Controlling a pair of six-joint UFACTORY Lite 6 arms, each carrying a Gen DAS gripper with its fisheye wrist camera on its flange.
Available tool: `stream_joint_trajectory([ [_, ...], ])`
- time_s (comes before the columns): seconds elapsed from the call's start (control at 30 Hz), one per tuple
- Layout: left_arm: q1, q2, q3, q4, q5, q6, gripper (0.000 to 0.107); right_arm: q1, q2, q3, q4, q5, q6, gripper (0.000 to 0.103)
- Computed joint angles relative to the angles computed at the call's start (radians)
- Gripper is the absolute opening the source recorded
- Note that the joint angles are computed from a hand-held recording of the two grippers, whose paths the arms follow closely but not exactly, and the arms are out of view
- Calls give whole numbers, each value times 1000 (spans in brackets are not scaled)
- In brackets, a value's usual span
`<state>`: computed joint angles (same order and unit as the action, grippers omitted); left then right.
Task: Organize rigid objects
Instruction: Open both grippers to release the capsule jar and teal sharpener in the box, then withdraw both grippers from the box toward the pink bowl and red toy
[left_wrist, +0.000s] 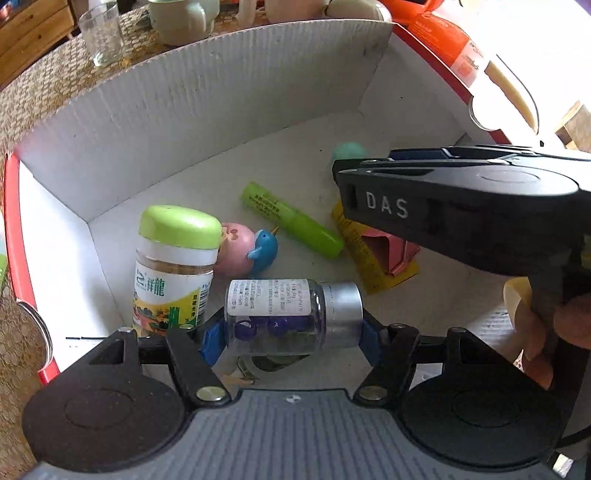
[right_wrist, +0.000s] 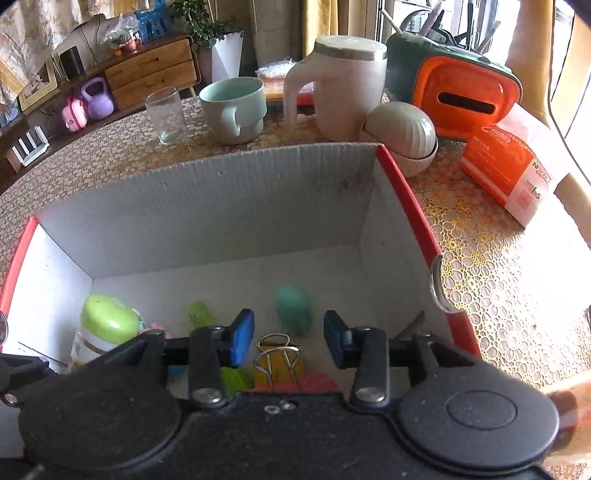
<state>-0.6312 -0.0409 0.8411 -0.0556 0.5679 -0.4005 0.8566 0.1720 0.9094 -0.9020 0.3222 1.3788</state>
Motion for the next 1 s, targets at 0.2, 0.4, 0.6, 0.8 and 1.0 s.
stream_joint_trajectory([
  [0.2, 61, -95, -79, -95, -36, 72, 73, 33, -52, -33, -107, 35, 124, 62],
  [0.4, 53, -267, -186, -83, -59, 58, 73, 69, -131, -61, -88, 56, 124, 70],
  [0.6, -44, -401, -199, 72, -43, -122, 73, 157, -226, -86, -74, 128, 144, 72],
  [0.8, -72, -569, -230, 175, 43, -215, 73, 265, -281, -73, -41, 220, 160, 77],
  [1.0, -88, -794, -277, 238, 186, -254, 73, 393, -295, -45, -52, 304, 229, 82],
])
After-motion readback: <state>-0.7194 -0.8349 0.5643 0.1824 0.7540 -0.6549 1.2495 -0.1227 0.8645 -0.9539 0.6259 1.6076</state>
